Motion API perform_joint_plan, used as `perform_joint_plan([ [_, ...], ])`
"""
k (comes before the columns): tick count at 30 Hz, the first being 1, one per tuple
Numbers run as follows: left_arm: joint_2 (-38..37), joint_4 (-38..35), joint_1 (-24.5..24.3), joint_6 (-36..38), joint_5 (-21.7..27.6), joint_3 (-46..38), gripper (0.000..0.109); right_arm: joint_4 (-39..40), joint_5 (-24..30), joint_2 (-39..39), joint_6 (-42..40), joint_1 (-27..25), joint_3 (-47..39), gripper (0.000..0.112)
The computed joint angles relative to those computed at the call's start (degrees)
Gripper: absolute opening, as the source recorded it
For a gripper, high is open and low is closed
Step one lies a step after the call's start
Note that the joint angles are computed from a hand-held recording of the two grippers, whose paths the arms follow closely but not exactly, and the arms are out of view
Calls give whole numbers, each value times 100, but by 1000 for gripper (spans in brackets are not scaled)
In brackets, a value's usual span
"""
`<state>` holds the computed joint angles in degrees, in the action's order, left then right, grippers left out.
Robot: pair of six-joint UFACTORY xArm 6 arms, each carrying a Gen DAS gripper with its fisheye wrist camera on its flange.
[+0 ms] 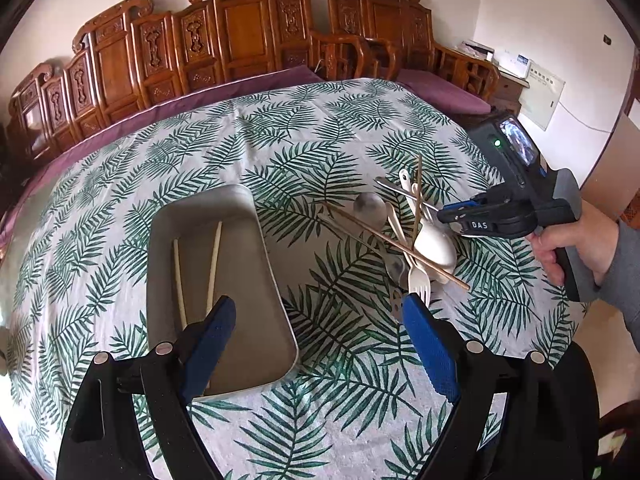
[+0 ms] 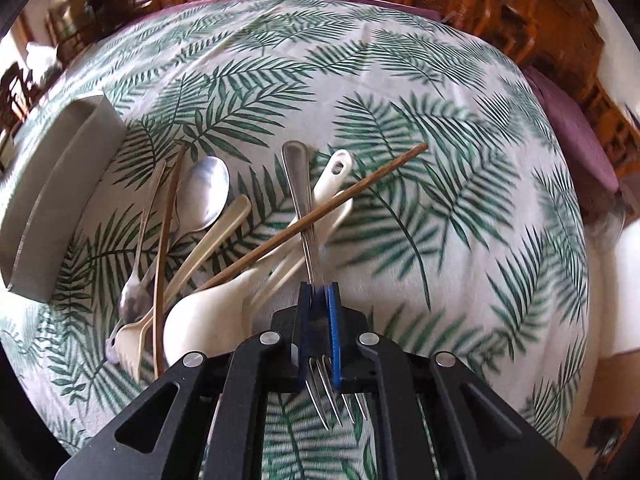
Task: Organize utensils
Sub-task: 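Grasp a silver fork from the utensil pile with the right tool, then grasp a white plastic spoon by its handle with the left tool while the right tool holds the fork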
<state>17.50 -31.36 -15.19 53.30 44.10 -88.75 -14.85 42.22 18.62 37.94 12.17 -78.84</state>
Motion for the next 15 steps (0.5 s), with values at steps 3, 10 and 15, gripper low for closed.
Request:
perform_joint_plan([
  [3,-58,-3,-39,7,-13,98,82,-26,-207,-296,225,-9,327,9],
  [10,-159,6,-74,51,-61,245,82,-546,160,-460,751,0,332,9],
  [15,-179,23,-49,33,-85,252,82,-390,205,-366,866,-137,420,9],
])
